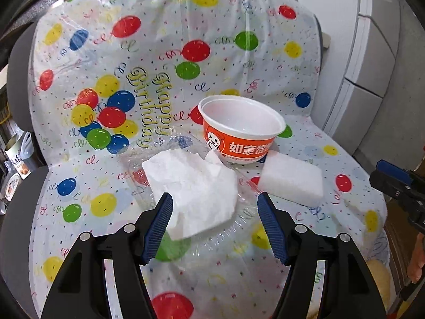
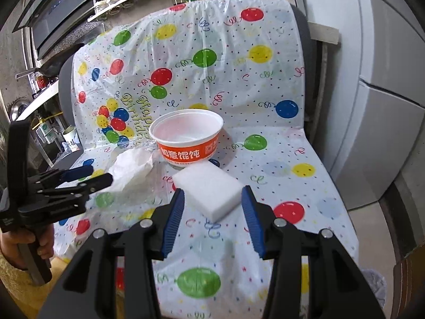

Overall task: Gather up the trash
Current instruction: 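Return to the chair and grasp the white tissue with the left gripper, then grasp the white sponge with the right gripper while the left gripper holds the tissue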

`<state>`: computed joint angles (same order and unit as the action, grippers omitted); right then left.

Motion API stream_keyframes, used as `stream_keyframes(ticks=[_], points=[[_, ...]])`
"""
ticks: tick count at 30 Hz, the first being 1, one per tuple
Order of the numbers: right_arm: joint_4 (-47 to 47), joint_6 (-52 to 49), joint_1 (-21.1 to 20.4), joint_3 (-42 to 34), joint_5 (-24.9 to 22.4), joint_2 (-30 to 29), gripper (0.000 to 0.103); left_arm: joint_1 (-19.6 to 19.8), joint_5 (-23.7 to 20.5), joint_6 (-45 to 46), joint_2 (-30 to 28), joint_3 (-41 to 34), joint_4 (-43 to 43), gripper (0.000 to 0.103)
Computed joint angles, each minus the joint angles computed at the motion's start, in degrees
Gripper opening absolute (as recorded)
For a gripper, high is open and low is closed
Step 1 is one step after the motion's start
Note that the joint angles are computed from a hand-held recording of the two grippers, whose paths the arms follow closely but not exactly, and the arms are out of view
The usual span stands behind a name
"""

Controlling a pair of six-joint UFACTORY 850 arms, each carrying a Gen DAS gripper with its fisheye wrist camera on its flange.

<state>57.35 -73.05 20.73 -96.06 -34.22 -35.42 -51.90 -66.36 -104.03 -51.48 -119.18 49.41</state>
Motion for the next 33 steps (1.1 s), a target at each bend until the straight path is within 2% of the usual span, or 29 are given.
stream_keyframes(ticks=[3, 7, 12, 15, 16, 17, 19, 27, 30, 33], points=[[-0.70, 1.48, 0.47, -1.80, -0.22, -1.58, 0.044, 1.92, 2.03, 1.96, -0.79, -0.41, -2.30, 0.067], [-2.57, 3.24, 0.75, -3.03, -0.90, -2.98, 0.044, 3.56, 2.66, 3.11, -1.61, -0.38, -5.54, 0.064], [-3.53, 2.84, 0.88, -2.72, -0.54, -3.21, 0.044, 4.41, 6.24, 0.98, -0.29, 3.12, -6.84, 0.053], [-3.78, 3.55, 0.77, -3.00, -0.95, -3.46, 0.044, 4.79, 6.18, 1.00, -0.17, 3.82, -7.63, 0.032], [-3.74, 3.46, 0.75, -2.91, -0.93, -3.35, 0.044, 4.84, 5.99, 0.83, 0.22, 4.44, -7.41, 0.019], [-3.58, 3.18, 0.73, -2.72, -0.88, -3.19, 0.044, 4.88, 6.12, 0.46, 0.71, 5.10, -7.10, 0.010], [-3.65, 2.98, 0.78, -2.52, -0.68, -2.94, 0.044, 4.60, 7.05, -2.25, 2.75, 7.59, -4.57, 0.007], [-3.29, 2.77, 0.17, -1.95, -0.55, -2.03, 0.044, 0.79, -1.68, -8.85, 7.87, 9.23, 5.20, 0.007], [-3.75, 3.12, -0.03, -2.09, -1.45, -2.22, 0.048, -1.04, -3.85, -9.69, 8.19, 8.29, 6.68, 0.007], [-4.29, 2.60, 0.10, -2.32, -2.46, -2.86, 0.055, -2.04, -3.09, -10.17, 7.47, 7.32, 6.33, 0.007]])
